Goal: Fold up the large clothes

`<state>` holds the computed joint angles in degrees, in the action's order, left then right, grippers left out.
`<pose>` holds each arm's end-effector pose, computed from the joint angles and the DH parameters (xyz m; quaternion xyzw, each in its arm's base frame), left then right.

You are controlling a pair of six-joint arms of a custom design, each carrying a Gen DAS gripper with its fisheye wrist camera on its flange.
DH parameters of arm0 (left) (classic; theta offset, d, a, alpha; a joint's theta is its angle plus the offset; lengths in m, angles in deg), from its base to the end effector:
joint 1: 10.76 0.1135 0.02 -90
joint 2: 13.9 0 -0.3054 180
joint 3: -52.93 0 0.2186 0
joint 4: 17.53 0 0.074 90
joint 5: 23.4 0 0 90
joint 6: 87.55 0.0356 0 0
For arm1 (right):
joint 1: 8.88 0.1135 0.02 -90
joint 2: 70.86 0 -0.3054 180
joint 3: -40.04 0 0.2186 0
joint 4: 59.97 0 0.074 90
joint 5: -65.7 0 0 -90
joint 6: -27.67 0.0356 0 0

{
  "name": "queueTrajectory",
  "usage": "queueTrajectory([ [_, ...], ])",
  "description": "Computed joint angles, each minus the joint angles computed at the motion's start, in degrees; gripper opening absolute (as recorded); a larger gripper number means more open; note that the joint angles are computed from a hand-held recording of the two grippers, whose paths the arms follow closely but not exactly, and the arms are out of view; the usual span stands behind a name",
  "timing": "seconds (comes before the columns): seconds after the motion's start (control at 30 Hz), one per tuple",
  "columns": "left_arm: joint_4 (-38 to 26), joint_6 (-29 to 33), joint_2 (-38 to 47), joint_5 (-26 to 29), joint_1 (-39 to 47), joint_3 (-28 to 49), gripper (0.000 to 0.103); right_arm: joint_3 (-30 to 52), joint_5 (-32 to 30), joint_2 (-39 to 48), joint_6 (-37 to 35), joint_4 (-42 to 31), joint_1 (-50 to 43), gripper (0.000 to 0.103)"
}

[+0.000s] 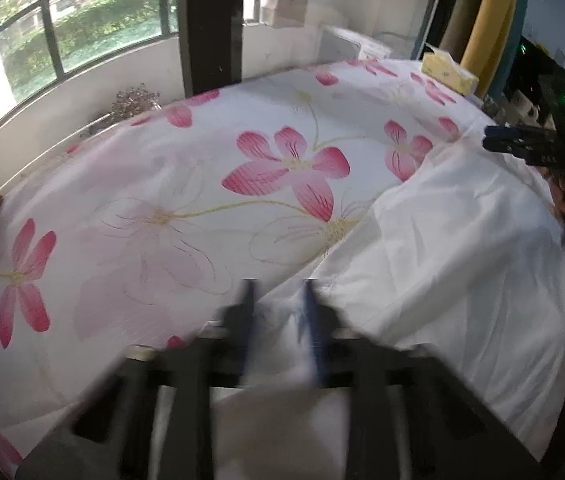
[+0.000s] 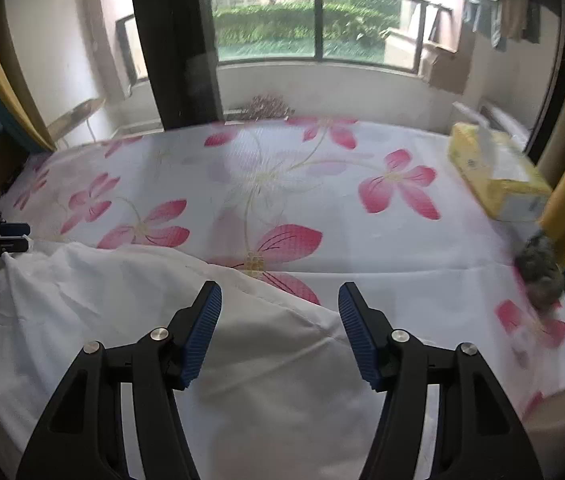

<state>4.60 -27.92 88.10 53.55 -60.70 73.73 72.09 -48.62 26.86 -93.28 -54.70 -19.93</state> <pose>0.1174 -0.1271 0.1030 0.1329 0.9488 -0.0871 0.2731 0.2027 -0.0246 0.1244 -0.2163 0.9216 0.1006 0.3061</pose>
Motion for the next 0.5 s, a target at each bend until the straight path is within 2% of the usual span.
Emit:
queueTrajectory([
  [0.1,2.01,1.06,1.4,-0.81,-0.42,-0.32,0.001,0.63,3.31,4.22,0.47,2.02,2.97,0.061],
  [0.13,1.67,1.35,1.29,-1.27,-0.39,-0.13,0.001,0.18,3.4,4.97,-0.17,3.04,3.59,0.056],
  [0.17,0.69,1.44,0.82,-2.33,-0.74,0.31,0.001,-0.21,3.36,5.28,-0.97,3.66,4.01,0.047],
  [0.23,-1.35,1.68,-0.71,-4.62,-1.62,1.1,0.001,-1.69,4.59,5.34,-2.01,6.4,5.61,0.018],
  [0.3,-3.46,1.9,-2.89,-5.88,-1.43,1.98,0.001,-0.92,4.4,4.8,-2.69,4.78,5.88,0.005],
  [0.5,-5.32,5.08,-6.45,-6.31,3.03,3.51,0.001,-0.17,4.22,0.99,-1.74,5.5,5.85,0.003],
])
